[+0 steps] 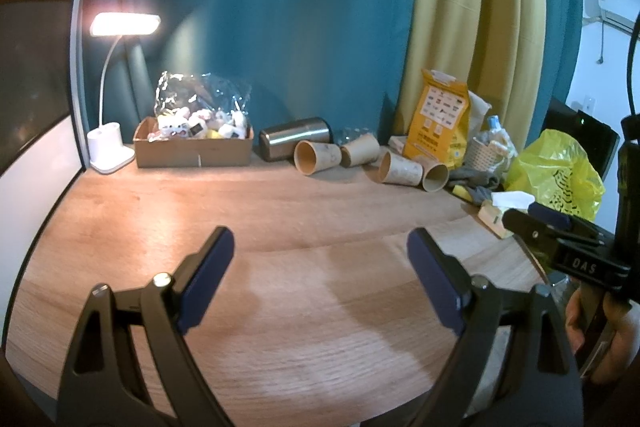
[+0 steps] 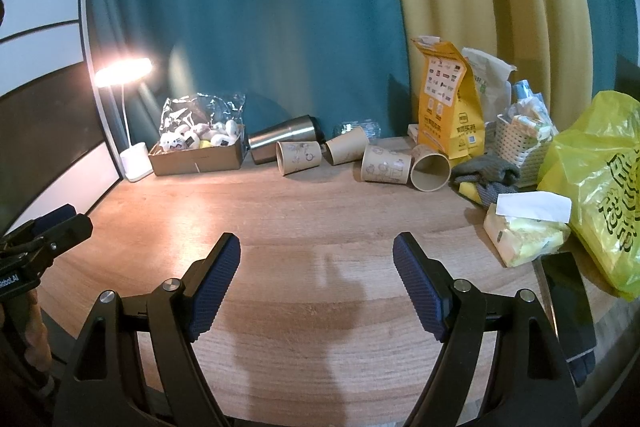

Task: Flip cup upside down

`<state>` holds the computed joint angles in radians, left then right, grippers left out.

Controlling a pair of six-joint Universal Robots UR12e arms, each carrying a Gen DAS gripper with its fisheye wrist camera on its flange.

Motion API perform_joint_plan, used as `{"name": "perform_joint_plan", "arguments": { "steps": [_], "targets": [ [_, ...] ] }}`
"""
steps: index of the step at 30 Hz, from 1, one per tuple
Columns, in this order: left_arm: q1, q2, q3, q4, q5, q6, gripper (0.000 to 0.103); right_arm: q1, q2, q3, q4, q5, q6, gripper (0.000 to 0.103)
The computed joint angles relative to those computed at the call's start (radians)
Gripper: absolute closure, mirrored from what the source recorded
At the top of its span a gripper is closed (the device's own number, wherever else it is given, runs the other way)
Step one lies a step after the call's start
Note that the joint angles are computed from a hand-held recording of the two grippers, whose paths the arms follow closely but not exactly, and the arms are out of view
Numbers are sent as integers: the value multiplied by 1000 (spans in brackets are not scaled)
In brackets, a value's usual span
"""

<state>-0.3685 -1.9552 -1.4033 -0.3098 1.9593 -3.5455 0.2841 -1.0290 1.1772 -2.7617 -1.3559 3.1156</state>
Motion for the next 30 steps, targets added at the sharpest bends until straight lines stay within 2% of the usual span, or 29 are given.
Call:
{"name": "perform_joint_plan", "arguments": {
  "steps": [10, 16, 23, 26, 30],
  "targets": [
    [6, -5, 8, -17, -10, 1, 13, 5, 14, -27, 21, -3, 4, 21],
    [30, -35, 62, -102, -56, 33, 13, -4, 50, -77, 45, -6, 13, 21],
    [65, -131, 229, -267, -108, 166, 13, -24, 126, -185, 98, -2, 43, 21],
    [86, -200, 348, -366, -149, 229, 13, -33, 172, -257, 147, 4, 75, 21],
    [100, -302, 519, -484, -166, 328, 13, -45, 230, -347, 212, 12, 114, 21]
  ]
}}
